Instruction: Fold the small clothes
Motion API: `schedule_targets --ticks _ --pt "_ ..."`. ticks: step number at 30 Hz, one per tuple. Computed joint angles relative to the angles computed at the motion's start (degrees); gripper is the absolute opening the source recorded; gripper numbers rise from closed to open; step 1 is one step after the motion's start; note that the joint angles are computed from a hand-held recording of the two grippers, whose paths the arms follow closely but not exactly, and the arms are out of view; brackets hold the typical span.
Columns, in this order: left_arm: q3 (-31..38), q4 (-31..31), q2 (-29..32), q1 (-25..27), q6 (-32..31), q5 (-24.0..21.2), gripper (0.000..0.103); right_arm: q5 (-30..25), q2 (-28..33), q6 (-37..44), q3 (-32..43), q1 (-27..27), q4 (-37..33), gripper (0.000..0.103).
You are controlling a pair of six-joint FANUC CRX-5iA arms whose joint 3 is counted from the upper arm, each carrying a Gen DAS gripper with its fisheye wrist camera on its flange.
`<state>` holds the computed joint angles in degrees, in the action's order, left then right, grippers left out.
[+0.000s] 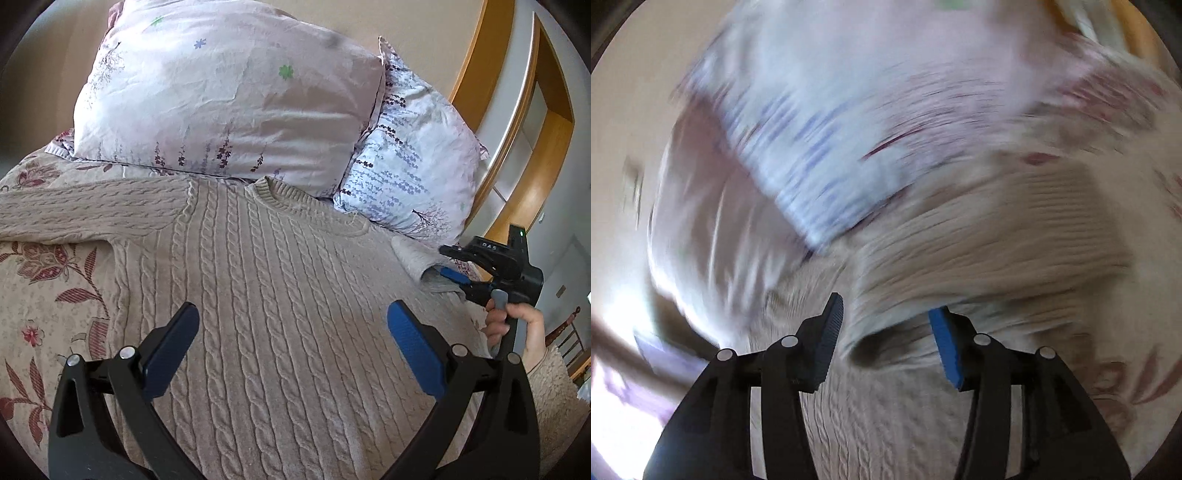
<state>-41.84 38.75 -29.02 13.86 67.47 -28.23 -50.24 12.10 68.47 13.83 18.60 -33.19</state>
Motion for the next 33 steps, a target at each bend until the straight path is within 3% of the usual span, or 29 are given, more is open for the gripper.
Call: schedule_targets --ticks 3,4,5,6,7,8,10,13,16,18,20,22,25,28,30,32,33 --pt "-0.8 2.3 -0.2 0.1 -2.3 0.3 0.101 2.7 -0.5 -7.4 -2.0 -1.6 1.9 0.049" --pt "-1.3 3.4 -0.4 0.1 -3.3 0.6 0.101 4.7 -0.9 -11.1 -3.2 -0.9 5.7 0.045" --pt "-1.8 4.5 -0.6 0.2 -4.4 0.8 0.101 6.4 -1.1 -13.7 -4.1 0.3 9.7 0.038" --pt "-2.1 5.2 -0.8 0.4 -5.2 0.9 0.101 7.6 -1.0 -15.8 -4.7 1.5 13.8 0.021" --pt "-2.2 5.5 -1.0 0.7 -5.4 0.8 0.101 8.6 -0.8 -18.1 -5.3 3.1 20.3 0.012" --pt "-2.4 6.0 -1.1 1.1 -5.8 0.7 0.101 9.7 -0.8 -19.1 -5.7 4.4 23.9 0.011" --pt "-2.7 7.3 -1.3 1.9 -6.6 0.4 0.101 12.1 -1.0 -17.3 -5.8 6.8 28.8 0.009" --pt "-3.4 10.2 -1.4 2.8 -8.0 0.4 0.101 14.7 -1.6 -10.6 -4.5 10.6 30.4 0.009" --pt "-4.5 14.2 -1.5 2.7 -9.9 1.1 0.101 14.4 -1.2 0.1 -1.4 14.7 27.1 0.009" --pt "-4.6 15.8 -1.2 2.5 -10.9 1.0 0.101 9.9 1.2 9.2 3.5 16.5 20.4 0.009" --pt "-4.1 15.8 -0.6 2.7 -10.8 -0.1 0.101 -0.3 5.5 17.8 10.8 17.5 12.8 0.017" --pt "-3.2 16.0 0.2 3.4 -11.1 -2.2 0.101 -7.0 8.0 20.8 14.2 18.0 8.4 0.040" --pt "-1.1 16.5 2.0 5.8 -10.9 -7.2 0.101 -6.0 6.6 20.3 12.0 15.8 4.1 0.056" --pt "1.7 18.9 5.7 7.5 -11.9 -12.0 0.101 -3.9 2.7 16.2 7.2 9.4 -3.3 0.056" --pt "4.8 19.8 9.8 7.9 -11.0 -15.7 0.092 -1.3 0.1 10.3 3.1 6.1 -5.0 0.055" --pt "7.3 22.2 14.1 7.5 -10.7 -19.1 0.076 1.2 -2.4 3.2 -1.5 2.4 -6.0 0.054" --pt "8.9 23.5 17.0 6.7 -9.7 -20.4 0.072 1.8 -3.0 0.7 -3.1 0.8 -6.3 0.051"
